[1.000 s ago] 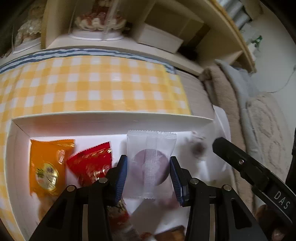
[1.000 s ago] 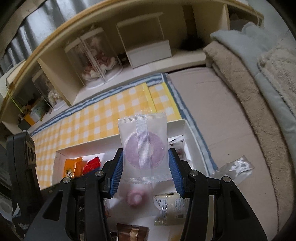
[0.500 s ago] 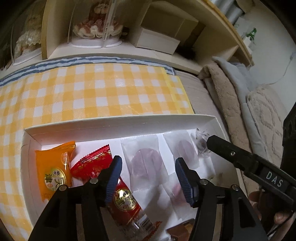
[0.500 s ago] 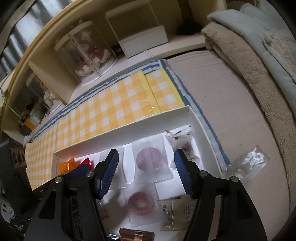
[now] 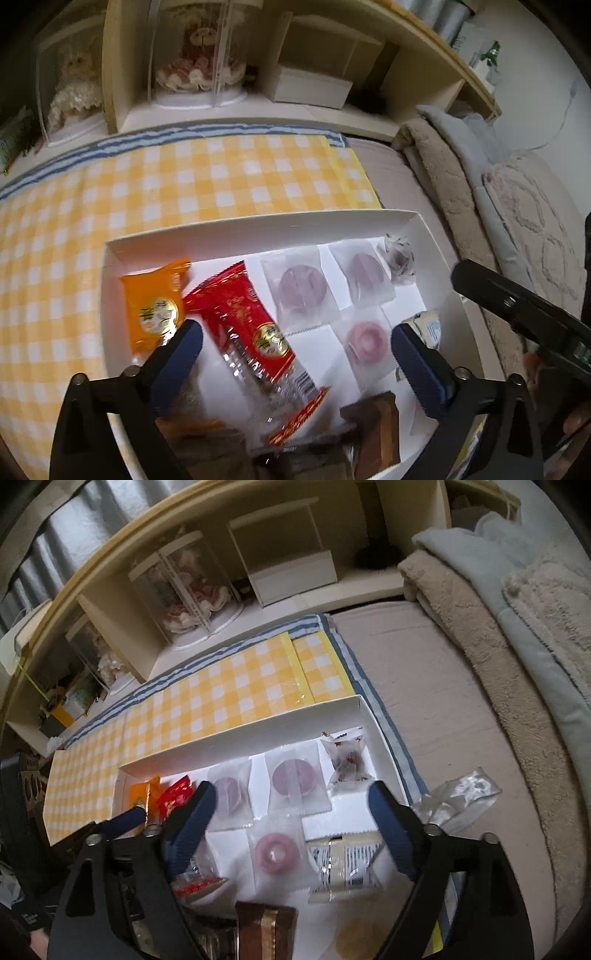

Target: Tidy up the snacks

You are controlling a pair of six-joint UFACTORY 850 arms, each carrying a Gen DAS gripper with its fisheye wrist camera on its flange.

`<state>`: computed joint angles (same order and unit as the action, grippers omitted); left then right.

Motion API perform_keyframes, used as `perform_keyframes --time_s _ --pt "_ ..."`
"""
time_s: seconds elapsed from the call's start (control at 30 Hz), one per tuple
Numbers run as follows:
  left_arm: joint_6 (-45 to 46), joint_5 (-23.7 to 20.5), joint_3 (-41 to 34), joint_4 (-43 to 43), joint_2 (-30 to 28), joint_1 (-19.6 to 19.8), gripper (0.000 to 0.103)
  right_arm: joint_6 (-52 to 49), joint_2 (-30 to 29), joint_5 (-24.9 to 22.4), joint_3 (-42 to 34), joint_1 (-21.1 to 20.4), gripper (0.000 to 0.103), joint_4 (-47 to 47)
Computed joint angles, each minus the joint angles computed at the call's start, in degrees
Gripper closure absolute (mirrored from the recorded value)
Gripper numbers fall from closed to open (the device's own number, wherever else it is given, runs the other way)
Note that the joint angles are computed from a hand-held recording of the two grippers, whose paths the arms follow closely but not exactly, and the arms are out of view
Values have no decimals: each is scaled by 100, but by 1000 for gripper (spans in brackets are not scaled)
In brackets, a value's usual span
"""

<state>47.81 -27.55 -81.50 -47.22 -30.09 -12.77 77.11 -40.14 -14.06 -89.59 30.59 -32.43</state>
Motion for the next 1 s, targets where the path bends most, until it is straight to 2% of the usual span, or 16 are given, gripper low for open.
perform_keyframes --time_s 0.07,0.23,0.4,0.73,1.0 --pt "60 -32 159 -14 195 32 0 206 121 -11 103 53 1 -226" --pt "206 51 615 -121 731 127 0 892 436 -117 347 205 0 -1002" --pt "285 -79 1032 -211 1307 308 0 1763 837 -279 669 399 0 -1861" --pt "845 -329 1952 -549 2656 798 0 2233 1438 -803 1104 853 0 -2383" --pt "1255 -300 2819 -644 3944 1237 0 2627 1828 -1238 1353 1274 0 -2778"
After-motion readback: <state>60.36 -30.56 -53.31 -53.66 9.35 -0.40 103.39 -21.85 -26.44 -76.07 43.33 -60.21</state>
